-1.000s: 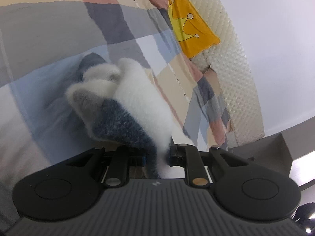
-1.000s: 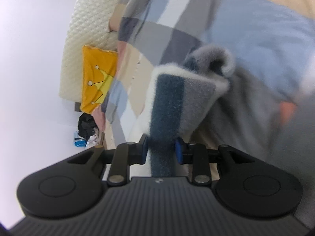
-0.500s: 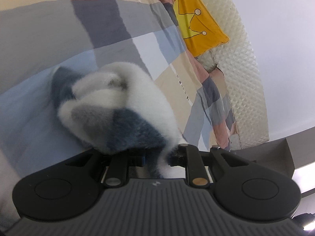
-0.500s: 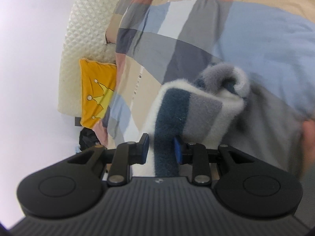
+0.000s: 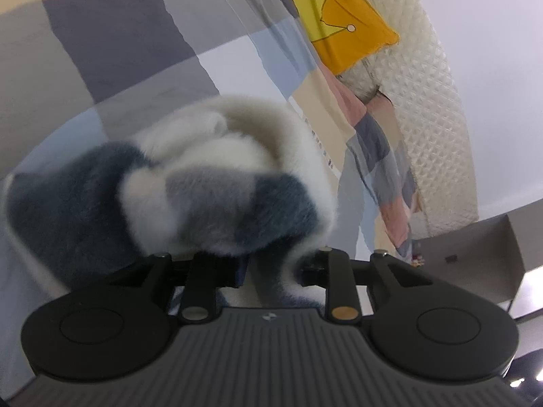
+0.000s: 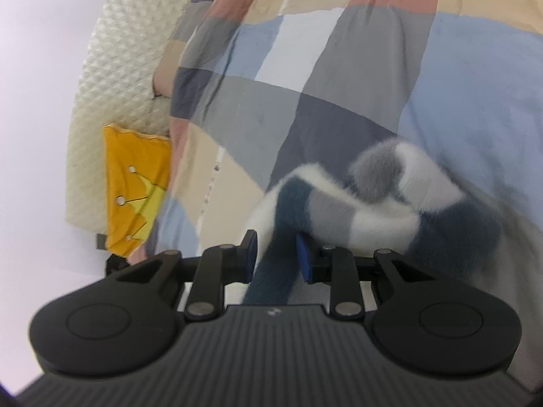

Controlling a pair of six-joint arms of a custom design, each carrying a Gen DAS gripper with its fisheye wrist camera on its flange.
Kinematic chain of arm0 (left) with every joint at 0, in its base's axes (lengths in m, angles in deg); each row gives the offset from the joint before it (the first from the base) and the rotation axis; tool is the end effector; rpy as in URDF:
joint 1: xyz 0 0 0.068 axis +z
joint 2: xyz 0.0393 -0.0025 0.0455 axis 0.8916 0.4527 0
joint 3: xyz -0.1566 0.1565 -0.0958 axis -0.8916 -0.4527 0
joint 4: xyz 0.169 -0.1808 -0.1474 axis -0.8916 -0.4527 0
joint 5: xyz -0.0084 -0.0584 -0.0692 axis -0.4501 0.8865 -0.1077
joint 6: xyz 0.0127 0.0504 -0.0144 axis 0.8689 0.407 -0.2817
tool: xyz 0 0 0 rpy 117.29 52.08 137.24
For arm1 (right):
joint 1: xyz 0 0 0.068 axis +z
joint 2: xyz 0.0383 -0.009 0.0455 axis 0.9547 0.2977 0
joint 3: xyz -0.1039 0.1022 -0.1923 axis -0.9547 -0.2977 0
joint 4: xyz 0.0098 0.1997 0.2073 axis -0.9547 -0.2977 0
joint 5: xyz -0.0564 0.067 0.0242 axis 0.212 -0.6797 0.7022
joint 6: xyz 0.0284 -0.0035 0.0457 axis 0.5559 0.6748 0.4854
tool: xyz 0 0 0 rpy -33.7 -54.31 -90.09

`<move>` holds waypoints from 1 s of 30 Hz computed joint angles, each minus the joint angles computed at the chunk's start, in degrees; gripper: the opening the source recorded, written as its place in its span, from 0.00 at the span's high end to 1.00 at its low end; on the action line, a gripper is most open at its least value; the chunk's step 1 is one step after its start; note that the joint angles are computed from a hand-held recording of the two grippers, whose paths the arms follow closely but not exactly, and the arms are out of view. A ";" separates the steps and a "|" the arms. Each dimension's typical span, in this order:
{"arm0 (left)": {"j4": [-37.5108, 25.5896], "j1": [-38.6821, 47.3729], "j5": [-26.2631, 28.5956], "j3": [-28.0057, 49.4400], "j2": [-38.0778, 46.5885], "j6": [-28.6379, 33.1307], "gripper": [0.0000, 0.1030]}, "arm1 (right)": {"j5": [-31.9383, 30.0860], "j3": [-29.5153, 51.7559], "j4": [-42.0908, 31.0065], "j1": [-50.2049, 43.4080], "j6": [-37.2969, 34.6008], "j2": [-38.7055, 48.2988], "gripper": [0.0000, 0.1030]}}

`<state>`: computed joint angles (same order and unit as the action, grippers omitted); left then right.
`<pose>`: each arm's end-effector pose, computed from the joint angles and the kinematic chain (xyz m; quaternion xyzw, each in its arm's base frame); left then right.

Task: Fold large clothes

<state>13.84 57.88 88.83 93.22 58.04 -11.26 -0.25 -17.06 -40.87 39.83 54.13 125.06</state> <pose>0.1939 -0.0270 0.1960 -0.3503 0.8078 -0.3471 0.3230 0.2469 -0.1282 0.2075 0.3891 0.7760 0.3924 0.3039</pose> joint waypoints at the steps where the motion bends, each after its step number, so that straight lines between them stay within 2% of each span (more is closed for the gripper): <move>1: 2.64 1.51 2.12 -1.29 0.89 0.24 0.67 | 0.73 -0.30 1.84 0.70 0.39 1.08 0.76; 6: 14.14 7.61 11.34 -5.79 4.95 0.90 0.57 | 2.74 -0.23 7.92 3.45 0.85 5.49 0.79; 8: 17.09 9.34 14.14 -7.05 4.89 0.86 0.47 | 2.08 0.04 9.07 3.50 -0.26 6.20 0.78; 9: 17.45 9.89 14.95 -7.70 3.74 1.11 0.44 | 1.36 0.04 9.54 3.35 -1.06 6.35 0.78; 11: 16.37 9.54 14.71 -8.00 1.24 3.03 0.31 | -0.57 -0.39 9.97 2.94 -4.42 5.77 0.75; 12: 14.25 8.44 13.26 -7.59 -0.56 4.92 0.29 | -1.02 -0.66 9.80 2.83 -6.30 5.12 0.75; 16: 4.79 -0.94 2.37 -4.23 -6.96 14.74 0.28 | -0.94 -1.86 7.54 2.88 -14.52 0.44 0.74; 19: 1.83 -9.85 -5.85 -1.19 -6.54 20.88 0.28 | -0.34 -3.76 6.42 3.32 -20.08 -4.96 0.74; 23: 2.63 -22.25 -16.87 2.18 -0.79 26.19 0.28 | -0.67 -5.97 3.23 4.85 -28.64 -12.42 0.73; 26: 3.29 -31.66 -31.84 4.99 5.36 29.29 0.28 | -0.46 -7.00 0.85 6.24 -35.16 -15.96 0.73; 28: 5.96 -34.21 -39.07 6.37 10.75 30.72 0.29 | 2.26 -8.05 1.12 8.35 -38.60 -17.77 0.73; 30: 8.76 -33.07 -41.46 6.54 13.79 30.70 0.29 | 6.49 -9.39 3.18 10.47 -41.46 -18.97 0.73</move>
<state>22.59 24.80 47.37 99.75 71.83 19.43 6.23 -26.46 -37.69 50.30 12.67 106.09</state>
